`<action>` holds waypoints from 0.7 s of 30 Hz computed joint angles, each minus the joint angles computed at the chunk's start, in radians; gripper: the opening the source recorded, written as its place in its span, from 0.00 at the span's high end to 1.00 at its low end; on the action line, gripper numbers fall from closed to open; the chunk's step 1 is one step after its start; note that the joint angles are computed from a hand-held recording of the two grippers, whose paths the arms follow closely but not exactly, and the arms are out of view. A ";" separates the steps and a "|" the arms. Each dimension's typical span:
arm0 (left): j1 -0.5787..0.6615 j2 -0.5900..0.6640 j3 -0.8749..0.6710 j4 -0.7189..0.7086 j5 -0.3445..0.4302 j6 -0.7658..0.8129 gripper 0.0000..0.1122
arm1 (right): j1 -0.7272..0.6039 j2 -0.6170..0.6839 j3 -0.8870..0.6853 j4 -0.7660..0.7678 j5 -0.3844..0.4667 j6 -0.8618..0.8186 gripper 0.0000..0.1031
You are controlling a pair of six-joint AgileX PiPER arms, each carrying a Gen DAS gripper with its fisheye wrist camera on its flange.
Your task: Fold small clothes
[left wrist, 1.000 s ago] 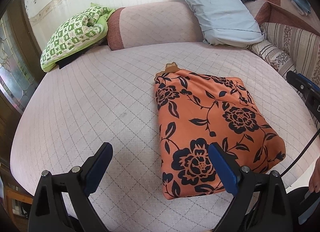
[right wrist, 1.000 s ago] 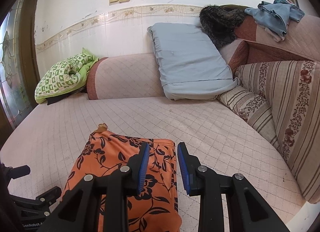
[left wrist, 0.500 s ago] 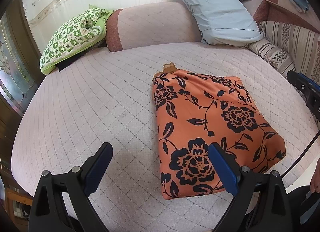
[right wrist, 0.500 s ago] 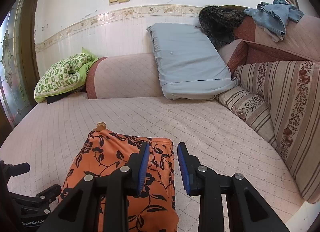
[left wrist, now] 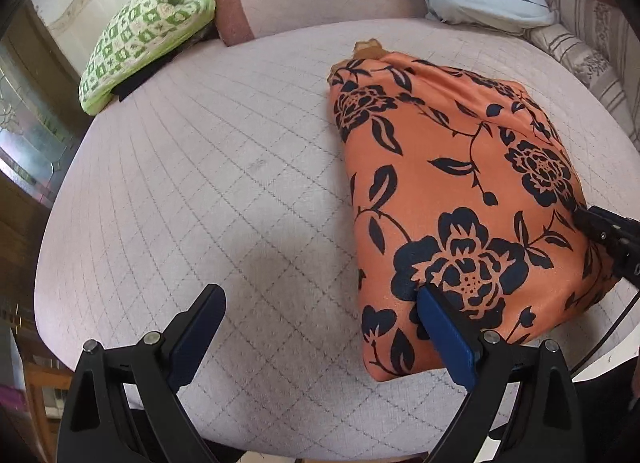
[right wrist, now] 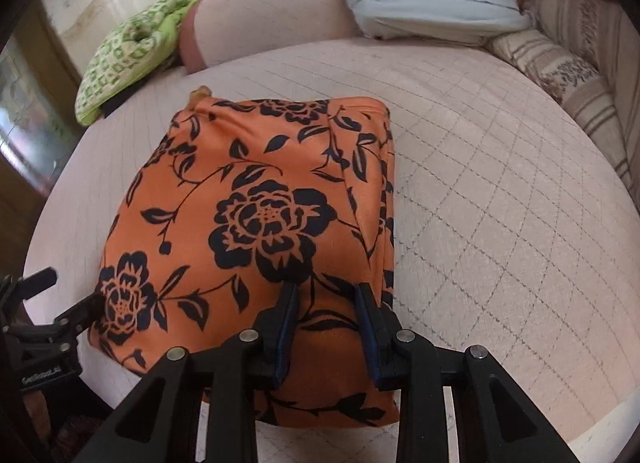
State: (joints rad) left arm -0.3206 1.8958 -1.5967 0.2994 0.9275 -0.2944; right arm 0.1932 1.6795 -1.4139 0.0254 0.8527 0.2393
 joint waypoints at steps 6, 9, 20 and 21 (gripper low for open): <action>-0.007 -0.003 -0.062 0.024 0.035 0.040 0.14 | -0.216 -0.058 0.061 0.426 -0.025 -0.254 0.68; 0.010 0.012 -0.114 0.004 0.055 0.050 0.14 | -0.339 -0.076 0.103 0.631 -0.028 -0.345 0.30; 0.004 0.136 -0.293 -0.028 0.143 0.068 0.14 | -0.433 0.024 0.096 0.812 0.043 -0.381 0.29; -0.002 0.148 -0.299 -0.025 0.149 0.073 0.14 | -0.430 0.029 0.095 0.812 0.044 -0.386 0.29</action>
